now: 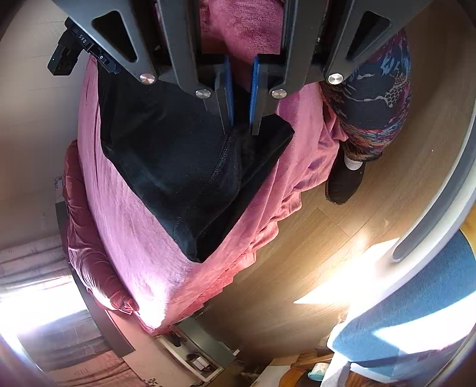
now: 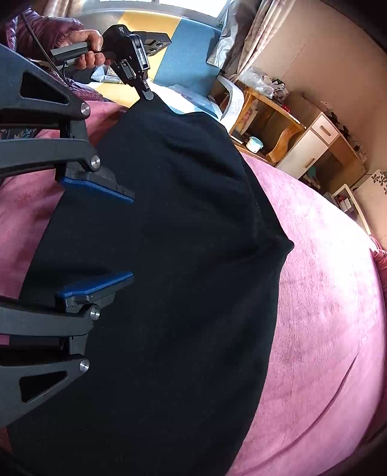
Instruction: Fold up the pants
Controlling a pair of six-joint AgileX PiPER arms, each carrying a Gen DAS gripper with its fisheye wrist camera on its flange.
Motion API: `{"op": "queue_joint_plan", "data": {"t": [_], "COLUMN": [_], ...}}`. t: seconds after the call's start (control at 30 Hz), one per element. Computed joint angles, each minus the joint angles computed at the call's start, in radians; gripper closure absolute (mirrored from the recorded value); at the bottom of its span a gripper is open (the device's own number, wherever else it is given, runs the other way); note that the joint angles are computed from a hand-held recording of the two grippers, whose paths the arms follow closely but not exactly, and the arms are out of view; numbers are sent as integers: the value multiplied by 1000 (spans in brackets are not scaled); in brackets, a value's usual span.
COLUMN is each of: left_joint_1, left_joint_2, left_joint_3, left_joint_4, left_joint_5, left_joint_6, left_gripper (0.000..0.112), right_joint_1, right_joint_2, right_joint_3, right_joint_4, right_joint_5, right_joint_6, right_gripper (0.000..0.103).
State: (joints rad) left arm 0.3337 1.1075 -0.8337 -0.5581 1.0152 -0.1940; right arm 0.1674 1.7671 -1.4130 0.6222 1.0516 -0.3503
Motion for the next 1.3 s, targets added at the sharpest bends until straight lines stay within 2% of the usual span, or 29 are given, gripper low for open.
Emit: {"op": "queue_joint_plan", "data": {"t": [0.17,0.27,0.33,0.43,0.5,0.57,0.63,0.8,0.9,1.0,1.13,1.3], "left_joint_1": [17,-9,-78,-95,-114,-161,-211,-371,-524,-690,-836,-949], "left_joint_2": [-47,-1,29,31,19,6,-19,-39,42,162,321,494], "left_joint_3": [-41,-5,6,15,-6,-46,-83,-160,-206,-277,-412,-598], "left_joint_4": [52,84,159,184,256,399,507,496,428,425,404,409], "left_joint_5": [56,18,-15,-24,-22,3,17,-51,-112,-152,-166,-127], "left_joint_6": [48,34,-15,-38,-123,-276,-386,-390,-347,-329,-279,-216], "left_gripper": [105,105,105,103,92,84,84,84,84,84,84,84], "right_joint_1": [-24,-23,-18,-19,-19,-28,-39,-90,-177,-317,-566,-925], "right_joint_2": [-57,-56,-68,-74,-80,-81,-91,-115,-153,-195,-248,-217], "right_joint_3": [77,129,161,191,208,214,237,259,273,285,299,274], "right_joint_4": [-9,-20,-17,-2,10,25,46,110,138,147,143,149], "right_joint_5": [29,8,-20,-55,-67,-68,-77,-45,-21,4,35,60], "right_joint_6": [-54,-50,-80,-92,-99,-112,-127,-144,-158,-163,-160,-130], "right_gripper": [55,55,55,54,54,54,54,55,55,55,55,55]}}
